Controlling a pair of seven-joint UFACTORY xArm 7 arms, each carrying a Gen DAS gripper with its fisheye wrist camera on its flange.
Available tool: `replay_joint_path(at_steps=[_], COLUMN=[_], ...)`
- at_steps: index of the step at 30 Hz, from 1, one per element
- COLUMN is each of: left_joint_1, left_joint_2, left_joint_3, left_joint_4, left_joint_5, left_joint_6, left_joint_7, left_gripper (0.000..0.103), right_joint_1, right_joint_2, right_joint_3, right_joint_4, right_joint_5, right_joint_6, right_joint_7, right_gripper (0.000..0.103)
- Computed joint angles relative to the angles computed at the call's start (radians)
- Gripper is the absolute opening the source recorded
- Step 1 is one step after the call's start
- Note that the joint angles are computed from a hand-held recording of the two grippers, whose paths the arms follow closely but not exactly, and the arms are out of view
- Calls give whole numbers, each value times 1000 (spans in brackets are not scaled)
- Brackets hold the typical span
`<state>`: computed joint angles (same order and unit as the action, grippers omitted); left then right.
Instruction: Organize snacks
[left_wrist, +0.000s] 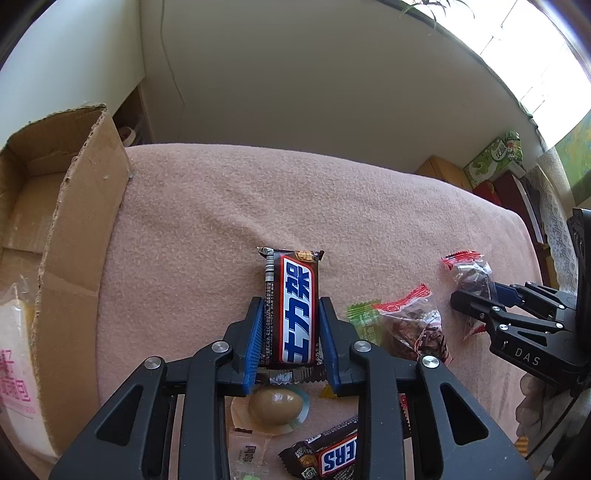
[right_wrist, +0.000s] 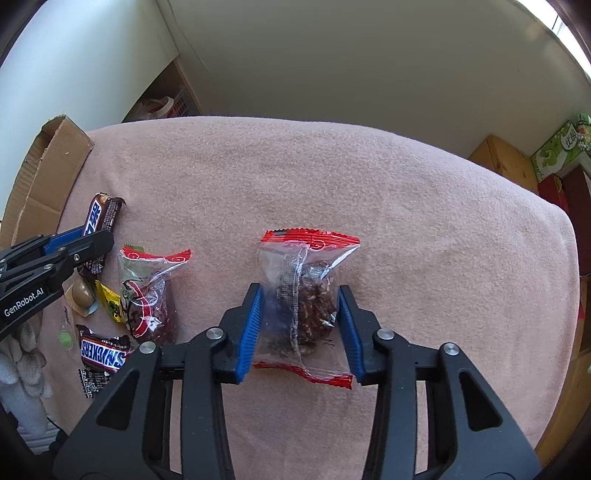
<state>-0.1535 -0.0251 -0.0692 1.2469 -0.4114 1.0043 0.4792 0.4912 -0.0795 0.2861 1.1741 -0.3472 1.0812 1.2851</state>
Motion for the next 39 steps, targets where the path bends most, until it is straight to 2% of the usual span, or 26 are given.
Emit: replay_joint_path(at_steps=[7,16,28,39], left_joint_1=[9,32,73,132], left_joint_2=[-21,-61,-101,-91], left_joint_3=[11,39,77,119], left_joint_4=[0,13,21,54], left_joint_5=[-46,-97,-130,-144], left_joint_6=[14,52,70,77], left_joint_7=[55,80,106,105], left_gripper=[27,27,27,27], right_joint_1=[-4,0,69,190], right_joint_2=[-66,-69,85,299], right_joint_3=[15,52,41,-44], right_joint_4=[-41,29,270,561], right_joint_5=[0,-49,-149,-200], right_joint_6=[-12,43,95,112], right_joint_7=[36,74,38,-61], right_gripper=[39,39,39,39])
